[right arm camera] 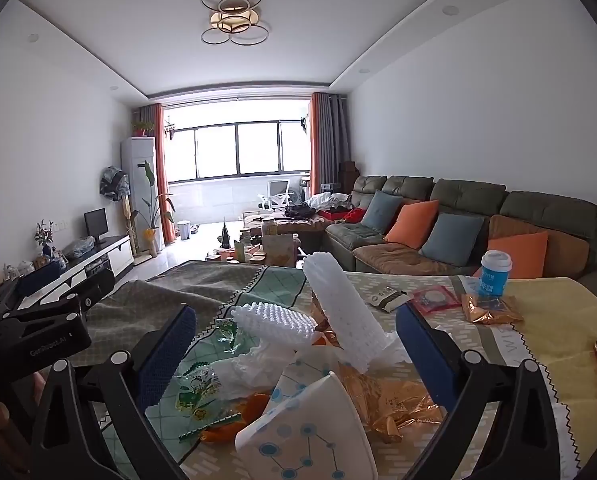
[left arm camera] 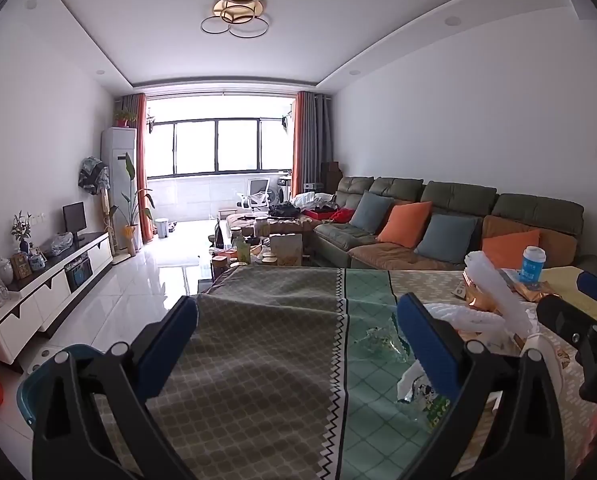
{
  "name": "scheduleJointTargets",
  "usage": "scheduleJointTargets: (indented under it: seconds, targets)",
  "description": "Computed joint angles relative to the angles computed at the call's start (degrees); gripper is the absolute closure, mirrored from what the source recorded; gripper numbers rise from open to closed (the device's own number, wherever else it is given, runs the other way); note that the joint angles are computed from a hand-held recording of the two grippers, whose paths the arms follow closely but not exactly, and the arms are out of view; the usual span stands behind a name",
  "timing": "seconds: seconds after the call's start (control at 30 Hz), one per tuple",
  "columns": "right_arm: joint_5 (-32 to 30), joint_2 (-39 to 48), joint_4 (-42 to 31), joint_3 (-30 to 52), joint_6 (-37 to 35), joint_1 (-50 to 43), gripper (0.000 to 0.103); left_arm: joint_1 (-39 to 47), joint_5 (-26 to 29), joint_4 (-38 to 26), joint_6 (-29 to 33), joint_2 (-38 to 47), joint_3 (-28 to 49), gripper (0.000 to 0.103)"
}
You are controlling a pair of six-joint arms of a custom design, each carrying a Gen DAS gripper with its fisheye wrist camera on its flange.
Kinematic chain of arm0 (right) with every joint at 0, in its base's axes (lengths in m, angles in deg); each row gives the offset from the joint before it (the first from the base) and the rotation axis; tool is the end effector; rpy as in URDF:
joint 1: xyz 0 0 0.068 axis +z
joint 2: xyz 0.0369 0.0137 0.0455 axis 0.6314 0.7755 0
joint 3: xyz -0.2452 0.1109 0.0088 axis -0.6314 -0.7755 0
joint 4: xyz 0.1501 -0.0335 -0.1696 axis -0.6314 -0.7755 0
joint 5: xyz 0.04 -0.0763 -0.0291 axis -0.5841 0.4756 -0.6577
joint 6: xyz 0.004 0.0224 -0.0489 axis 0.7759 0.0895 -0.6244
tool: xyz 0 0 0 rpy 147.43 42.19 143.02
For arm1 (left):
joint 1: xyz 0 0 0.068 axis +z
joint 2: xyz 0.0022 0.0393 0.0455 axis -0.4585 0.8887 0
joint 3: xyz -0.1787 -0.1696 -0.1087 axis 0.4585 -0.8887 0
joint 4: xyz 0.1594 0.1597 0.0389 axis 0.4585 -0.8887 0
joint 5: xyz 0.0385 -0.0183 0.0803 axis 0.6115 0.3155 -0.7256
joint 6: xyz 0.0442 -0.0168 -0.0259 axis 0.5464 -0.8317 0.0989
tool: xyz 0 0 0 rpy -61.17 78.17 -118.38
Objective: Collect trash
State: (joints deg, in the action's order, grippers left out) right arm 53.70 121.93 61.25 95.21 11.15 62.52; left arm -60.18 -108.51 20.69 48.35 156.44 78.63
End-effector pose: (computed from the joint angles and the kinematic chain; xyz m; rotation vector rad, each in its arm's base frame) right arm 0.2947 0.1142 0.0897 0.0187 1.8071 0.0918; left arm 0.3274 -0.1926 0.0809 0.1005 1.7804 -0.0558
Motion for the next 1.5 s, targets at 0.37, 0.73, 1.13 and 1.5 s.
scheduleJointTargets:
  seconds: [0.37,0.73,1.13,1.5]
  targets:
    - [0.18,-0.45,-0.35,-0.38,0.09,0.06,0.004,-0.47,-0.47,0.42,0.02,0.07,0.0,0.003]
    - [-0.19,0.86,0.32,0.04,-0.02,-0.6,0.004,-0.42,-0.32,0.83,-0.19,0.05,-0.32,0.003]
    - [-0.26,0.68,-0.11,0.15,-0.02,-0.63,0.004,-0.08,0.14,1.1,-0.93,-0.01,-0.81,0.003]
    - [-0.13,0.81,-0.05,0.18,-0.01,-0.56,0.004,-0.05,0.18,1.39,-1.05,0.07,-0.99,0.003]
